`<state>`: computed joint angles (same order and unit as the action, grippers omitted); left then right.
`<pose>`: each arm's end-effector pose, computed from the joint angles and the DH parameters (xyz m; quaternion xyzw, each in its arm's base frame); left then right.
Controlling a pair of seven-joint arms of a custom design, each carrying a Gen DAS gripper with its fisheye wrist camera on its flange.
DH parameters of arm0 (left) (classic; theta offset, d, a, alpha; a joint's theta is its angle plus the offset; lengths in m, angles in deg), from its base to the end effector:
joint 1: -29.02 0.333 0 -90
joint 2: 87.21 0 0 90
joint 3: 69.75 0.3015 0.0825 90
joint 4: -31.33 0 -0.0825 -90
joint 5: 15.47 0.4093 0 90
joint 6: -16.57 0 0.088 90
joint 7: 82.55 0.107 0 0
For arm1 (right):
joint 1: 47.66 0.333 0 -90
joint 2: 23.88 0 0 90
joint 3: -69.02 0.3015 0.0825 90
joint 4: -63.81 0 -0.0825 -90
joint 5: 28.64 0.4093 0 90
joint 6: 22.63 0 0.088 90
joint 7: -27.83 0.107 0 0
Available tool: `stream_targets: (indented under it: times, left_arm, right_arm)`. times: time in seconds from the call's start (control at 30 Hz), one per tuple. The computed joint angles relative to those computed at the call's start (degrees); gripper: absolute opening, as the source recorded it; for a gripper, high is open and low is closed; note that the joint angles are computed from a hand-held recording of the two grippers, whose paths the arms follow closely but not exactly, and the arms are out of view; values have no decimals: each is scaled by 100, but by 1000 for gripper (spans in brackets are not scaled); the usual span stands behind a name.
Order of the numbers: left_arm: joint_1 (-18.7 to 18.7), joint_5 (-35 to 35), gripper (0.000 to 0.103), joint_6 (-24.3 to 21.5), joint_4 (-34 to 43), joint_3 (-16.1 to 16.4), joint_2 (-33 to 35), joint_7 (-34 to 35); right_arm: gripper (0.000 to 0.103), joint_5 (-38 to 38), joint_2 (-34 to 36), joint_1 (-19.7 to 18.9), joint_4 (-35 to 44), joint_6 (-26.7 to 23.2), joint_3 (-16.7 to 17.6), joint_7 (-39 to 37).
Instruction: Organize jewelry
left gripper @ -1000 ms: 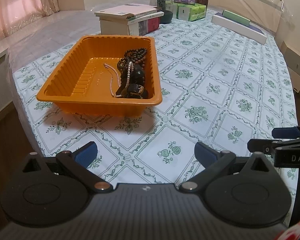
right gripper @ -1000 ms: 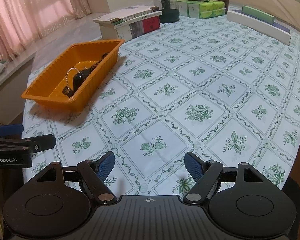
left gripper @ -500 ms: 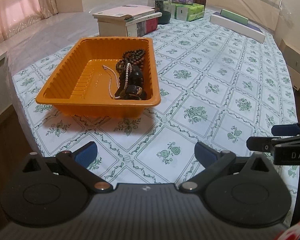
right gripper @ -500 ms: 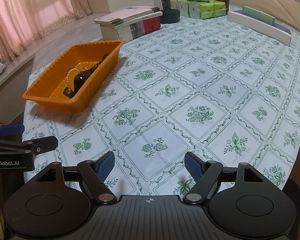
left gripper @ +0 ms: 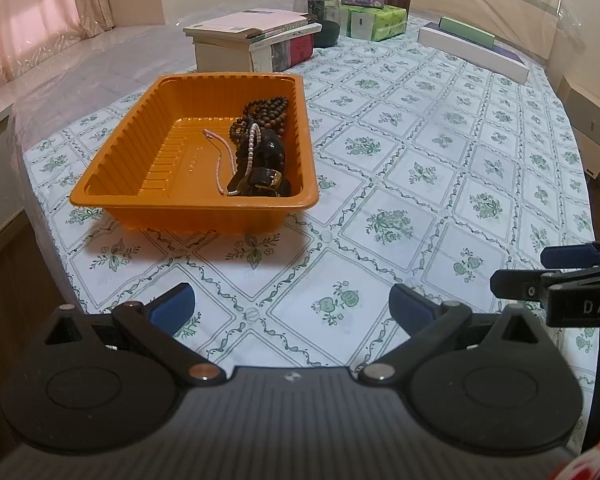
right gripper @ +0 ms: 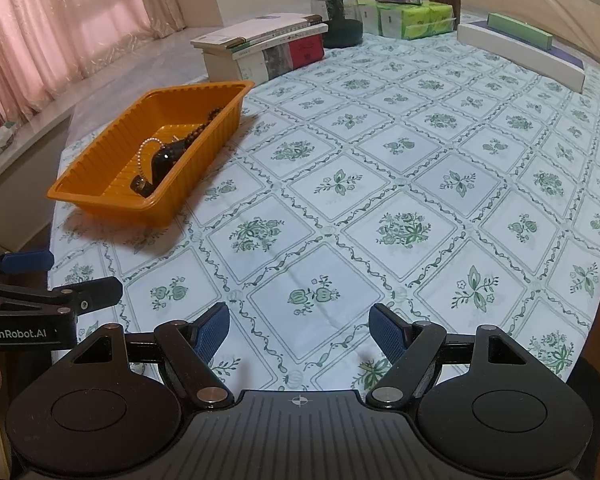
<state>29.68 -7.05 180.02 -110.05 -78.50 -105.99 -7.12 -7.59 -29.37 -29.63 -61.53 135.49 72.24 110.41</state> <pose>0.5006 -0.0817 0.4678 -0.6545 0.6695 -0.2489 0.2479 0.5489 0.1980 0.4769 -0.7293 0.5918 -0.1066 0.3263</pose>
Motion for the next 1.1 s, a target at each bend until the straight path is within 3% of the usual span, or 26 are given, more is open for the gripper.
stream_targets:
  times: [1.1]
  left_arm:
    - [-2, -26, 103, 162, -87, 11, -1, -27]
  right_arm:
    - [77, 39, -12, 11, -42, 21, 8, -32]
